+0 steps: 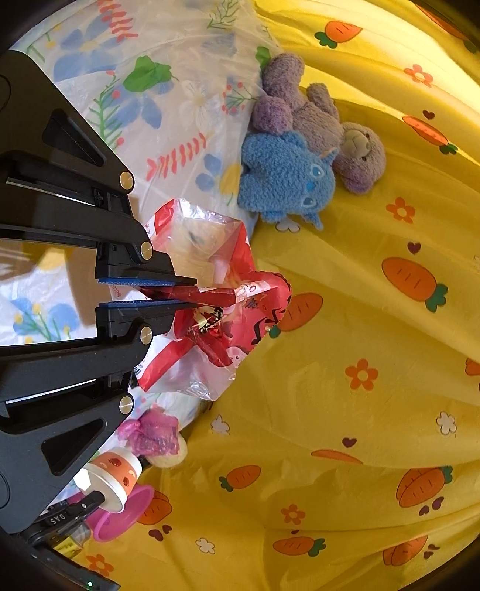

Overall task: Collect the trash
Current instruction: 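Carry the wrapper and white-orange cup over the pink bucket and open both tools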

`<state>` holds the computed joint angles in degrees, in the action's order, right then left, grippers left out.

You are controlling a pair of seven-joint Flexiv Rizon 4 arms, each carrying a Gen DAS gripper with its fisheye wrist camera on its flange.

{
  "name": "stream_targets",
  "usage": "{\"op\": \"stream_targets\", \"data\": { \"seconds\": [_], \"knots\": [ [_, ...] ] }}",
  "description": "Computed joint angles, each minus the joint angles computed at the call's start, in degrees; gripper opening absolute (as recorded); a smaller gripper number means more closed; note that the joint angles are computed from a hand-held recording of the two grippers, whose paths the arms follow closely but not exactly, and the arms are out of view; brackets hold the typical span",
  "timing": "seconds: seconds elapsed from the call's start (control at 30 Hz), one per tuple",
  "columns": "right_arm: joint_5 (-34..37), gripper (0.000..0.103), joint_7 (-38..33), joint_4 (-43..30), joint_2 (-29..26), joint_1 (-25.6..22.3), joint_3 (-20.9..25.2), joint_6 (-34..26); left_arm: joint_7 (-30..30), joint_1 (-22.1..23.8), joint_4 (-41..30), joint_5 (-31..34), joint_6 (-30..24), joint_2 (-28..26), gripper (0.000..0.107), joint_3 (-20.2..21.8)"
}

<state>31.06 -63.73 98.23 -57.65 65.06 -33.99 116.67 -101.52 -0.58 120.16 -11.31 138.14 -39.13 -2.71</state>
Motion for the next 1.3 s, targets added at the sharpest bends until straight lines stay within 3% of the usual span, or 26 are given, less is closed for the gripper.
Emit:
{"op": "stream_targets", "data": {
  "seconds": [0.23,0.5,0.6,0.8,1.03,1.3],
  "knots": [
    [5.74,0.004,-0.36,3.17,0.39,1.59,-4.39,1.04,1.79,-0.3,-8.39,7.57,-6.36,-2.04,0.005,-4.83],
    [12.94,0.004,7.17,7.72,-5.97,6.99,-20.81,-6.64,7.88,-2.12,-26.83,17.24,-18.82,-9.92,0.005,-13.68],
    [13.38,0.004,12.2,8.89,-11.69,8.51,-27.84,-12.37,11.31,-3.43,-34.26,18.68,-23.54,-14.27,0.005,-17.14],
    [8.2,0.004,15.9,9.13,-10.93,3.84,-27.18,-13.41,19.48,-4.1,-47.21,17.47,-34.87,-22.53,0.005,-26.13],
    [2.05,0.004,20.38,8.12,-10.71,0.08,-25.82,-13.89,27.77,-10.06,-59.83,10.97,-43.59,-28.84,0.005,-25.05],
    [-4.25,0.004,26.08,7.8,-11.43,-1.86,-25.99,-14.6,31.33,-16.6,-71.16,2.71,-50.25,-33.68,0.006,-17.91]
  ]
}}
